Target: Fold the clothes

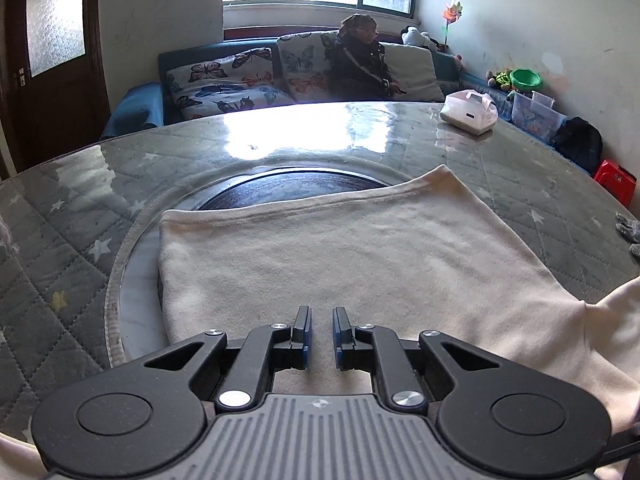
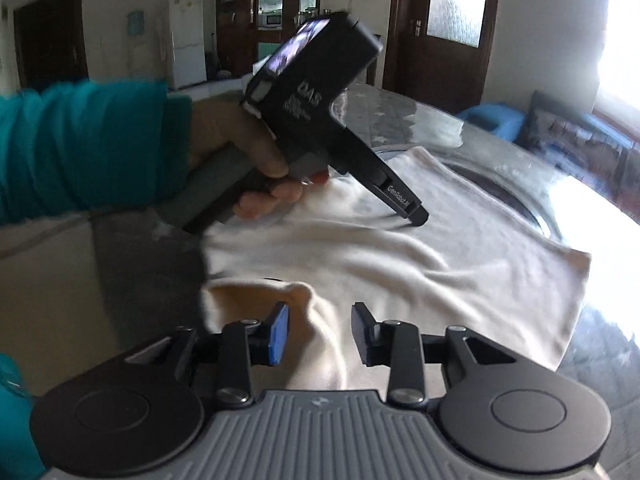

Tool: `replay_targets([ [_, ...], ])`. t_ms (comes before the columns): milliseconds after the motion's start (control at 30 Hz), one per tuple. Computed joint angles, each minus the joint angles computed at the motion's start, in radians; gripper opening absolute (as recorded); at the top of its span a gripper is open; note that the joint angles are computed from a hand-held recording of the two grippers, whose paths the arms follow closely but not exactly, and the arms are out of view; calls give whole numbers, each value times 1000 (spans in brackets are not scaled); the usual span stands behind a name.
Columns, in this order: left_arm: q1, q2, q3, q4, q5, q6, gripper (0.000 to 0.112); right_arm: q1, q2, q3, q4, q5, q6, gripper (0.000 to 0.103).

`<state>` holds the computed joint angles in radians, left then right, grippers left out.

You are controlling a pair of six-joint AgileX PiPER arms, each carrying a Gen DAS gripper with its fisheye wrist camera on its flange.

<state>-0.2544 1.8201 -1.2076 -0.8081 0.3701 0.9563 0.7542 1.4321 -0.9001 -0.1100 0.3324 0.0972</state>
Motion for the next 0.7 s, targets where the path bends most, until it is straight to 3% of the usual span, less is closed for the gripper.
replay_targets([
  [67,2,1,-4,8,6,-13,12,14,19,-6,-72,3,68,2],
  [200,-2,-3,6,0,-7,5,12,34,-29,19,-3,28,-58,2],
  [367,-2,-2,11,-22,-19,21,13,76,-44,37,-71,57,3,2],
  [467,-2,-13,23,-19,-24,19,15,73,-56,36,-27,59,-10,12],
  [533,-2,-36,45,-12,-30,17,15,61,-99,60,-64,62,59,13],
  [700,-17,-167,185,-249,-26,291,15,31,-208,124,-188,100,269,16],
])
